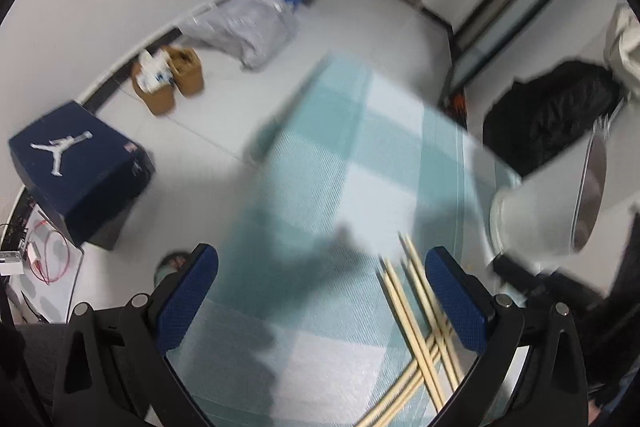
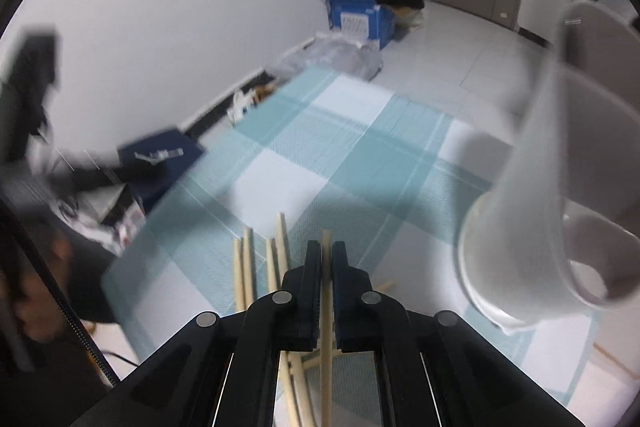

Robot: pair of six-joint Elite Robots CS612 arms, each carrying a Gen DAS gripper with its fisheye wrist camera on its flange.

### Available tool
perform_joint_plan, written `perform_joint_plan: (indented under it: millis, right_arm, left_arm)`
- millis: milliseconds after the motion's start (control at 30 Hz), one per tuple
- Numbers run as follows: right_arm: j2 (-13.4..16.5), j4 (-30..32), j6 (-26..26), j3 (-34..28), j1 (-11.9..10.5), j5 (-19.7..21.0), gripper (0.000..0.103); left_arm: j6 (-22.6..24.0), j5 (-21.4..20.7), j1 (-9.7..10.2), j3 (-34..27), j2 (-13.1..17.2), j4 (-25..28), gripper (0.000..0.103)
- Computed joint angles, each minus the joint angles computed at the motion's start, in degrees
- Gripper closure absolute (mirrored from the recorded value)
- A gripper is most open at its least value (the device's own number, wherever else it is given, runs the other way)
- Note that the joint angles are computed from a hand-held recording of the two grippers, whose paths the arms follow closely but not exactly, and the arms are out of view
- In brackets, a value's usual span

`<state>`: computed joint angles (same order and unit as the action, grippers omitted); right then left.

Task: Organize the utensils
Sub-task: 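Close the right gripper on one wooden chopstick, then close the left gripper on another wooden chopstick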

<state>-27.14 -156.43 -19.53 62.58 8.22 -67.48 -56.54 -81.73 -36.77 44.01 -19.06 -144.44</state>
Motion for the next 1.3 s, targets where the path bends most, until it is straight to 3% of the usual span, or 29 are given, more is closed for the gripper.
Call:
perform_joint_plan:
  millis: [167, 467, 633, 767, 933, 1033, 1233, 1300]
  right_arm:
    - [-1.7, -7.3, 7.7, 3.6, -1.8, 5.0, 0.099]
    - [-2.0, -13.9, 10.9, 5.6, -3.2, 8.1, 0.099]
    - [-1.6, -14.3, 11.5, 4.9, -3.6, 8.1, 0.099]
    - [-1.1, -13.9, 12.9, 4.0, -3.9, 8.4, 0.099]
    - [-0.8, -13.7, 13.0, 3.4, -4.0, 8.6, 0.099]
    - [-1.2, -15.0, 13.1, 4.3, -4.2, 9.3, 0.099]
    - [-2.1, -16.6, 13.3, 6.1, -4.7, 10.1, 0.099]
    - [-2.3, -16.7, 13.5, 6.3, -4.7, 10.1, 0.099]
  left_arm:
    - [3.1, -0.3, -0.92, -2.9, 1.2, 6.2, 0.001]
    - [3.6, 1.9, -1.8, -9.6, 4.2, 17.6, 0.001]
    - [4.0, 4.8, -2.32, -11.9, 4.9, 23.2, 0.001]
    - [2.8, 3.7, -2.21, -12.5, 5.1, 24.4, 0.001]
    - [2.0, 2.0, -2.23, -19.9, 8.3, 31.0, 0.002]
    - [2.1, 2.9, -2.55, -26.0, 10.9, 37.1, 0.009]
    - [0.4, 3.0, -2.88, -30.0, 12.6, 39.8, 0.026]
    - [-0.7, 3.1, -3.01, -30.7, 12.9, 39.8, 0.037]
